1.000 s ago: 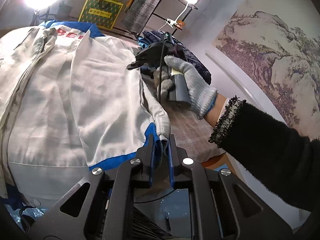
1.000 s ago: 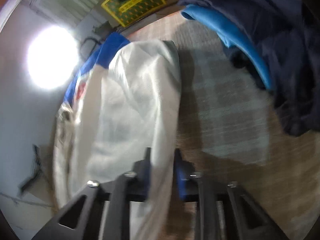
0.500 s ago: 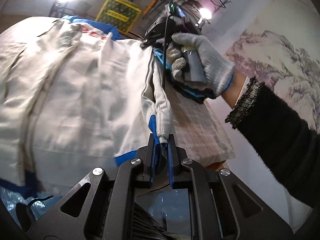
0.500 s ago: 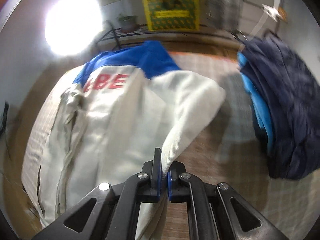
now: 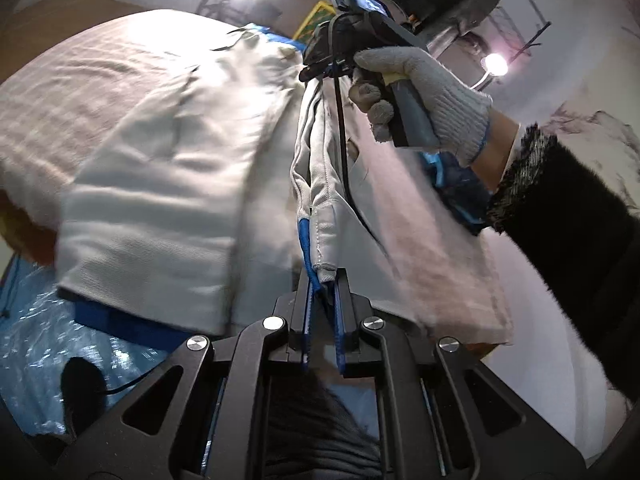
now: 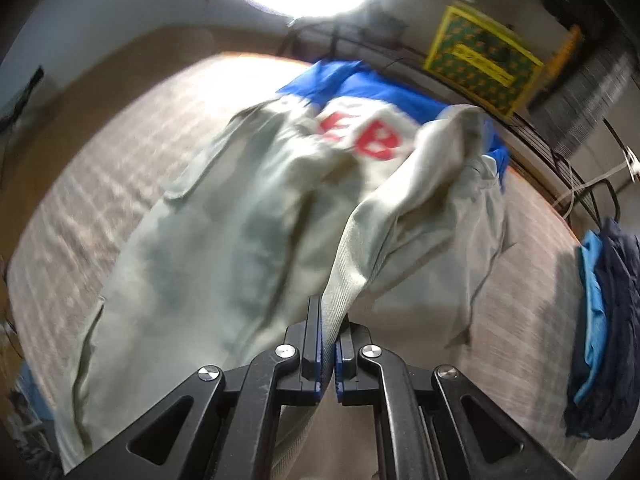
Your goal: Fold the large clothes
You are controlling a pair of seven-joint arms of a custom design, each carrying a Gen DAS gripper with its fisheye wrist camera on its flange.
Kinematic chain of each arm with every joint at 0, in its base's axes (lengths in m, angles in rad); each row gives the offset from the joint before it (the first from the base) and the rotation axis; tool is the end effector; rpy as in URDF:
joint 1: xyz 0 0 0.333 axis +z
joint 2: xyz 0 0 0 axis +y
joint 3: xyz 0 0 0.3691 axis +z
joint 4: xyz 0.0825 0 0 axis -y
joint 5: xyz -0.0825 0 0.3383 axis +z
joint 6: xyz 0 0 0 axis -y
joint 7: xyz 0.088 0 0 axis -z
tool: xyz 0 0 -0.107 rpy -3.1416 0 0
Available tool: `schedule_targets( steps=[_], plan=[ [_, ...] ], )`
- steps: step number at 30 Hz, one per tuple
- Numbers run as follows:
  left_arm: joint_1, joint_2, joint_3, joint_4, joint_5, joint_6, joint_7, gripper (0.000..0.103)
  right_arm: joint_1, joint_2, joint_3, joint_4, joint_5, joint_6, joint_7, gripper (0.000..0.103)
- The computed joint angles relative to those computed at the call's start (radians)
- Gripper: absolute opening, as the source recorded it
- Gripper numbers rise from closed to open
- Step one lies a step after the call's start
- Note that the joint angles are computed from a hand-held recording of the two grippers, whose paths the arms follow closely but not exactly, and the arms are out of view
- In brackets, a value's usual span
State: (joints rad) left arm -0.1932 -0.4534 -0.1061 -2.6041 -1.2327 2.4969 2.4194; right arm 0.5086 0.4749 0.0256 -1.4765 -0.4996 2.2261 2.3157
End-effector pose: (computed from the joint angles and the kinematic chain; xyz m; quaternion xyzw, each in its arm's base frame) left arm 0.3424 -0.1043 0.5097 0.5582 -0.7101 0.4243 0.0647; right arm 0.6138 0.3411 0.4988 -0.6979 0.6718 -0.2265 0.1013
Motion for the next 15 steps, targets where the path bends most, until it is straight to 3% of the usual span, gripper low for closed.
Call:
schedule_targets(
  steps=[4,6,7,11,15],
  plan=[
    [0.006,0.008,-0.002,-0.008,0.023,0.008,-0.002,0.006,0.016,0.072,-0.005,0.062,0.002,-0.045,-0.018,0.002],
    [0.006,0.014,-0.003,-0.004,0.035,0.011,-0.004,0.006,0.010,0.072,-0.006,0.041,0.010,-0.020,-0.011,0.003],
    [0.007,0.019,-0.003,-0.002,0.044,0.011,-0.007,0.006,-0.001,0.059,-0.001,0.016,0.021,0.011,-0.011,0.004],
    [0.010,0.038,-0.004,0.015,0.112,-0.006,-0.032,0.006,-0.075,-0.013,0.045,-0.095,0.131,0.154,-0.065,0.025],
    [0.017,0.018,0.014,0.019,0.204,-0.067,-0.048,0.007,-0.122,-0.188,0.072,-0.334,0.217,0.386,-0.064,0.028]
  ],
)
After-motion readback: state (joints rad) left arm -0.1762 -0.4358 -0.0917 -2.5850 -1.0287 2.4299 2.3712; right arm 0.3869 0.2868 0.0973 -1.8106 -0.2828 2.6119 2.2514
